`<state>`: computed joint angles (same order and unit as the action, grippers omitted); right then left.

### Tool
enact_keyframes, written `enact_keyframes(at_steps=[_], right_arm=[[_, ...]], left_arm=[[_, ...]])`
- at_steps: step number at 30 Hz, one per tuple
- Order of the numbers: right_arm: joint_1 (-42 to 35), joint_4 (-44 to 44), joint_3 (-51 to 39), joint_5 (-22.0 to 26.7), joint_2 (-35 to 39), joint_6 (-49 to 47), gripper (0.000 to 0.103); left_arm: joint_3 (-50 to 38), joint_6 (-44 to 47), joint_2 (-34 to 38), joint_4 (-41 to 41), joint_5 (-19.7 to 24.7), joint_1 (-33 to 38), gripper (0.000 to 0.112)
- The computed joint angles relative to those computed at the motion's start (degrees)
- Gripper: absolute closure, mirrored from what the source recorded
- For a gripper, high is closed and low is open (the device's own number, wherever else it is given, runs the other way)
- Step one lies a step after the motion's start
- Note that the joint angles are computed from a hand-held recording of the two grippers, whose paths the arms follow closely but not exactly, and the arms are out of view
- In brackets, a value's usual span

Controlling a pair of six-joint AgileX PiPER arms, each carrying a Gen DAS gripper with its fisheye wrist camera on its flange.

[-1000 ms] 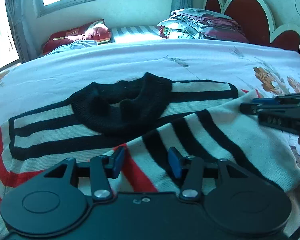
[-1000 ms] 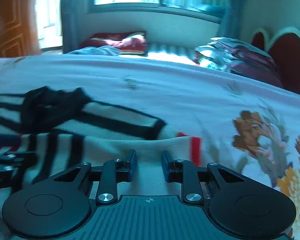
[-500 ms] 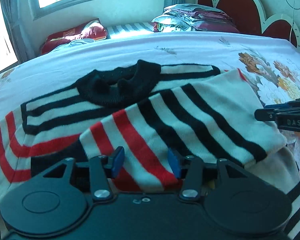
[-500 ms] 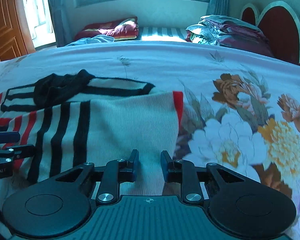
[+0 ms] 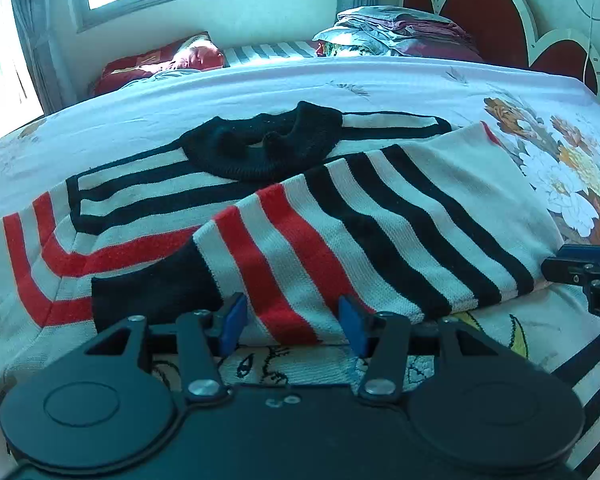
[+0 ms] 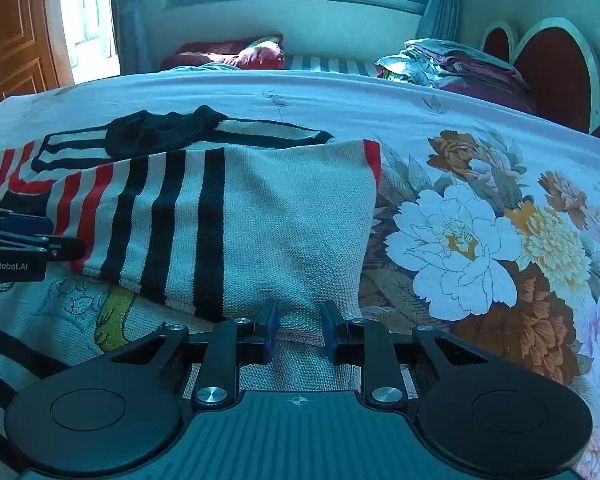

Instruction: Fold small clothes

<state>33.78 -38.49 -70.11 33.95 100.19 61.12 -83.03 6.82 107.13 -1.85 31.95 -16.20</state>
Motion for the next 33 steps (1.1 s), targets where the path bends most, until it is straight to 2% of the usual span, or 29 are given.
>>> enact_keyframes(at_steps=[7, 11, 14, 20, 24, 25, 26, 27, 28, 30, 33], right_arm=[[-0.3, 2.2, -0.9, 1.3, -0.4, -2.4, 0.079], [1.2, -5.0, 0.3, 1.1, -2.6, 5.4, 0.079], [-0.3, 1.4, -1.3, 1.4, 0.2, -1.8, 0.079], [0.1, -1.2, -0.3, 0.5, 0.5, -0.9, 0.079], [-0.1, 0.7, -0.8, 1.2, -0.6, -3.3, 0.079], [-0.2, 0.7, 0.4, 0.0, -2.4, -2.0, 0.079], [-0.5, 0.6, 1.7, -1.5, -4.0, -0.8, 0.078], [-0.8, 1.4, 2.3, -2.1, -4.9, -0.8, 0.077], [-0.9, 2.5, 2.5, -2.2, -5.4, -1.4, 0.07], [-1.1, 3.0, 4.0, -4.1, -6.3, -0.4, 0.056], [-0.2, 1.2, 5.7, -6.3, -6.7, 2.3, 0.054]], left_arm=[[0.8, -1.6, -1.9, 1.2, 1.4, 0.4, 0.061], [1.5, -6.8, -3.2, 5.7, 2.1, -0.1, 0.061], [2.7, -7.8, -2.8, 6.4, 1.5, 0.3, 0.057], [5.4, -12.5, -3.4, 10.1, -0.4, -0.2, 0.049], [4.9, -16.8, -4.8, 13.3, 2.5, -0.8, 0.05], [5.9, -18.4, -6.1, 14.7, 2.4, -0.8, 0.045], [7.5, -20.3, -7.7, 16.2, 1.8, -0.6, 0.035], [9.7, -22.6, -9.8, 18.1, 0.7, -0.2, 0.031], [11.7, -23.9, -11.8, 19.0, -0.2, 0.5, 0.03], [13.7, -23.8, -14.7, 18.1, 0.7, 3.0, 0.034], [16.7, -24.5, -18.8, 18.7, 0.9, 8.1, 0.05]])
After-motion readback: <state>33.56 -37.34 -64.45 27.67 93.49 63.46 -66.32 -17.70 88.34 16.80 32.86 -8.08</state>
